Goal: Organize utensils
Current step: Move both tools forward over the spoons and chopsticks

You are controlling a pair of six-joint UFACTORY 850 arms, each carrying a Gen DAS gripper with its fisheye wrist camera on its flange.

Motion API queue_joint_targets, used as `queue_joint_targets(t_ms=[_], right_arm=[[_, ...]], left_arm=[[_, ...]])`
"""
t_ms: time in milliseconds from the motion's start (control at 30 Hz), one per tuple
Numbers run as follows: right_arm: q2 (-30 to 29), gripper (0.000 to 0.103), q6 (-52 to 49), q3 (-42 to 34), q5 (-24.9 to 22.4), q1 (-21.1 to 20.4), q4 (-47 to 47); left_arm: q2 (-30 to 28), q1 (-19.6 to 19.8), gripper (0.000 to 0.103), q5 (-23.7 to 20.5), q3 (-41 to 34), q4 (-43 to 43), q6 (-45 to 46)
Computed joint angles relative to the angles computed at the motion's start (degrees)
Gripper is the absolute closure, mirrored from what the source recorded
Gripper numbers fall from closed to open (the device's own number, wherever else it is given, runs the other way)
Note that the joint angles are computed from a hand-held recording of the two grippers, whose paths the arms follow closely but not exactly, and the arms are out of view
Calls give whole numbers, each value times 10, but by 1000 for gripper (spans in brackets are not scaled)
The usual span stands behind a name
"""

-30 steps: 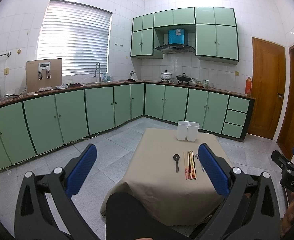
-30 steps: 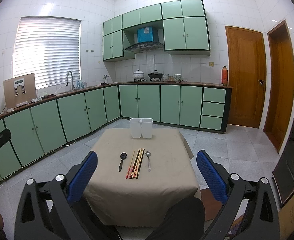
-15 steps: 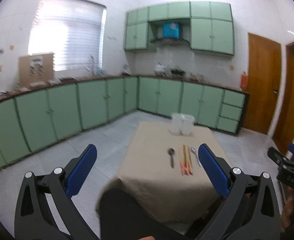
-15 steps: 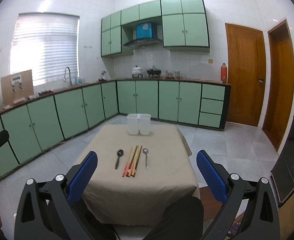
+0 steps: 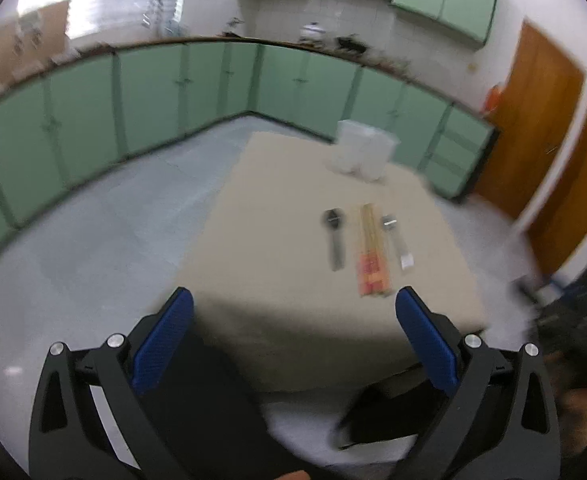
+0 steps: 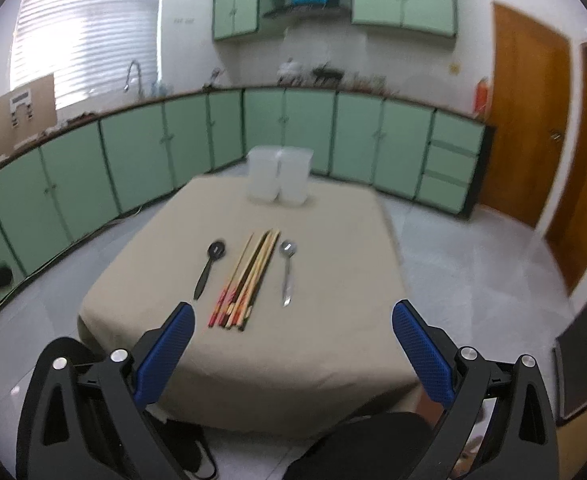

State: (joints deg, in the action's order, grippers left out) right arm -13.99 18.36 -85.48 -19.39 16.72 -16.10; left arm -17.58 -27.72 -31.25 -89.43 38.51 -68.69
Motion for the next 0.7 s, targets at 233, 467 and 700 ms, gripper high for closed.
queue_joint_targets(t_ms=[233,467,700], right_arm=[[-150,36,-197,-130,-71,-27,227],[-253,60,-272,-230,-127,-47,315],[-314,62,-303,-296,-156,-53,338]], left_arm=[[-152,25,5,-20,-154,-90,183],[-282,57,7,-21,-282,-270,346],[-374,65,31,-81,-403,-363,437]])
